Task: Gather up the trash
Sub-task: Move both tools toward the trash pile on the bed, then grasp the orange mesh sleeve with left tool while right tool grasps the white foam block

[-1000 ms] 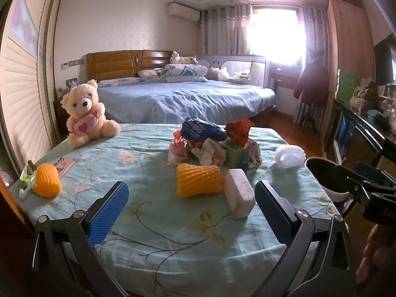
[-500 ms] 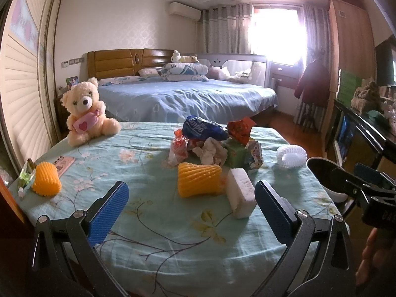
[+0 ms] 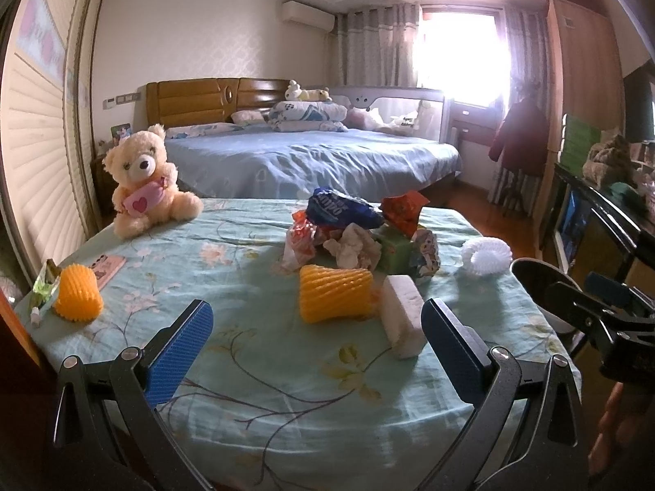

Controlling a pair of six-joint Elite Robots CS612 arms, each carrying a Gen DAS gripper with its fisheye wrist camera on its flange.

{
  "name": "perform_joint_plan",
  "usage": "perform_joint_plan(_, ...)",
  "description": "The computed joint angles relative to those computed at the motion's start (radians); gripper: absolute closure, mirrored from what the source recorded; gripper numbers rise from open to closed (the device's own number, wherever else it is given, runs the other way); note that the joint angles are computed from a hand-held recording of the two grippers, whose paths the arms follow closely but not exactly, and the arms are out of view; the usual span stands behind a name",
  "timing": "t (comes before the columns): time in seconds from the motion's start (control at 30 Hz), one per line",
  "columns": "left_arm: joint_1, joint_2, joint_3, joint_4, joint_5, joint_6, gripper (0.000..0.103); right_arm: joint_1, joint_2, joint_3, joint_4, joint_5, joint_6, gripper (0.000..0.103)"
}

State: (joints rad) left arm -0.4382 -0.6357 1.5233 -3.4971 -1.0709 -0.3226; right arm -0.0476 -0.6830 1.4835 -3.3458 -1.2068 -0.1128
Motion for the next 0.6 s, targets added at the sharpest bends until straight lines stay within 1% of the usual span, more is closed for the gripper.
perform_joint_plan(0.17, 0.009, -0.003, -0.004, 0.046, -0.005, -0.022, 0.0, 0.003, 0.005, -0.013, 0.048, 0.023, -0.007, 0.0)
perform_joint_plan(0.3, 0.022, -0.001, -0.013, 0.089, -0.013, -0.042, 0.0, 0.007, 0.011, -0.027, 0.095, 0.041, -0.018, 0.0)
perform_joint_plan(0.53, 0.054, 0.011, -0.039, 0.152, -0.079, -0.066, 0.0, 0.024, 0.033, -0.07, 0.19, 0.06, -0.054, 0.001)
perform_joint_plan(0.6, 0.063, 0.016, -0.05, 0.168, -0.097, -0.065, 0.0, 0.03, 0.042, -0.088, 0.226, 0.058, -0.066, 0.004)
